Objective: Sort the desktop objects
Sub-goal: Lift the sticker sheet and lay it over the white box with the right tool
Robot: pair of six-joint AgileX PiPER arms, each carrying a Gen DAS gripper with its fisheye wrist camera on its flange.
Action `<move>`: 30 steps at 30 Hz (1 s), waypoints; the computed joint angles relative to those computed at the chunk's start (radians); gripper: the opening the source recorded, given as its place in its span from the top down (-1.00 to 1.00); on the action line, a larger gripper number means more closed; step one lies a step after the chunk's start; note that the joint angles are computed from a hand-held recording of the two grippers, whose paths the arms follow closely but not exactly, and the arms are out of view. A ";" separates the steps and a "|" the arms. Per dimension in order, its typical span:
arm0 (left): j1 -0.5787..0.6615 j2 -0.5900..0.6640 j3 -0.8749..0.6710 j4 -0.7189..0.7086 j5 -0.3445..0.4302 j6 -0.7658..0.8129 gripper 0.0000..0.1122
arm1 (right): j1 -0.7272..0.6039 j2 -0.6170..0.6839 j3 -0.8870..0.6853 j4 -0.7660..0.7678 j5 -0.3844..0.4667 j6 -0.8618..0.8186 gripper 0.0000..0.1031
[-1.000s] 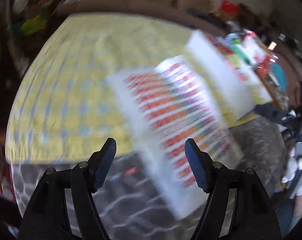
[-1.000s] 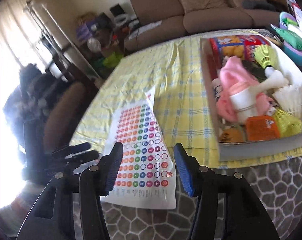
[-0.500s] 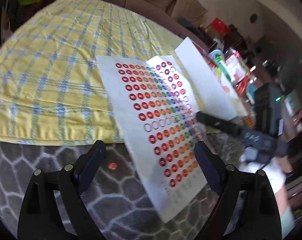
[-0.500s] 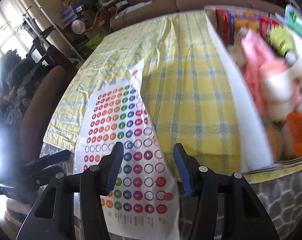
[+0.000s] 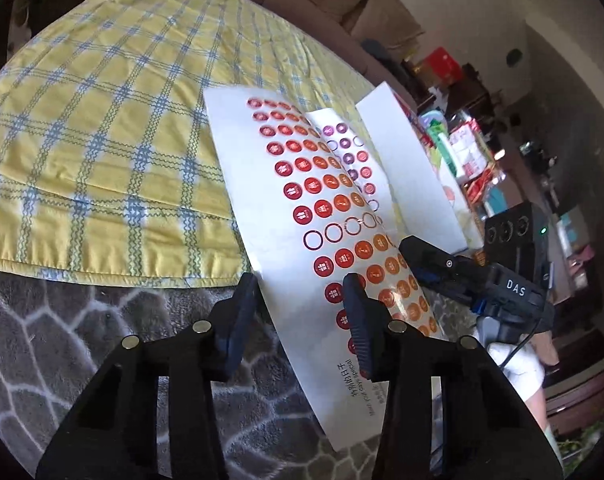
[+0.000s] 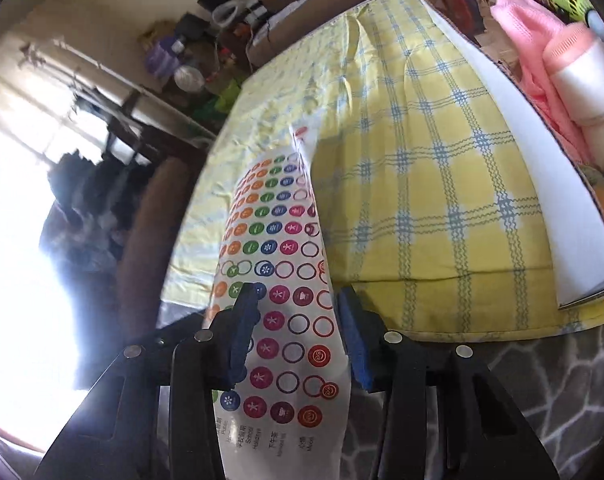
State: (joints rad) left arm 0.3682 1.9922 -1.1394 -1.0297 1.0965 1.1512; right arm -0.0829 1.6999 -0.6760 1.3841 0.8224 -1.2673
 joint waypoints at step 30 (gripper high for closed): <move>-0.723 0.166 -0.762 0.232 -0.127 -0.597 0.29 | -0.618 0.039 -0.249 0.097 0.297 -0.162 0.16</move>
